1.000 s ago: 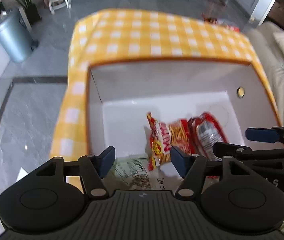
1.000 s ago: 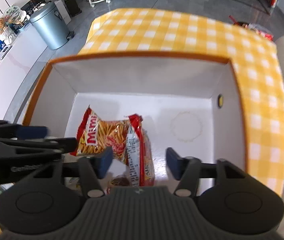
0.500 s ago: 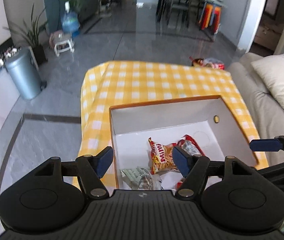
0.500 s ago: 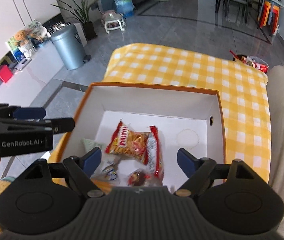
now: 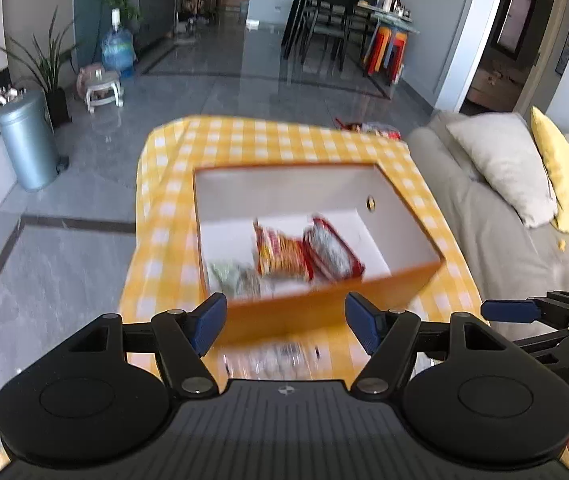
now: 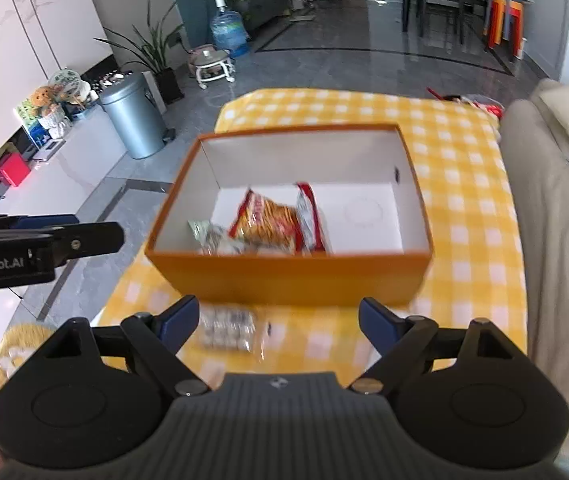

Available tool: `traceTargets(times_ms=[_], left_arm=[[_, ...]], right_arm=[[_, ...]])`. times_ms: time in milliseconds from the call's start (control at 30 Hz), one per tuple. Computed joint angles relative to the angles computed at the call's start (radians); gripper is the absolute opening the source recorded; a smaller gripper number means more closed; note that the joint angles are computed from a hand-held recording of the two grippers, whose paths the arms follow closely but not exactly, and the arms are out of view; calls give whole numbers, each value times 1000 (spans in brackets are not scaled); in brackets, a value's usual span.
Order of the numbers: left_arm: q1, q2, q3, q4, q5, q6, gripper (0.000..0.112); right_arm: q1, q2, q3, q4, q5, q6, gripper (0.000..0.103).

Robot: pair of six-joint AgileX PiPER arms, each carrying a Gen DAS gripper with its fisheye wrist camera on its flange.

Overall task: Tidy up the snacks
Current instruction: 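Withdraw both tools from the box toward the remaining snacks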

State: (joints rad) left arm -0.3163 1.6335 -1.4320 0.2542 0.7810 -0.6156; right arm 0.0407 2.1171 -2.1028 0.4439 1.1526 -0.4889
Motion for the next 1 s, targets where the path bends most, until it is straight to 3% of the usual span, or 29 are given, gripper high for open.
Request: traceTargets(times_ms=[233,367,600,1000], left_arm=[[-32,-70,142,-80,32,-1,79],[-63,-71,192,-112,81,-12,78],[-108,-73,267,-131,88,-27,75],[-149,-24,239,-131,85,23,74]], right_arm=[[-40,-174,327,-3,-69,-25,84],[-57,-227,457,-18,-91,-26,84],[-83,-269,611,-51,-117,-7,84],[-150,-247,639,-54,-175,2,84]])
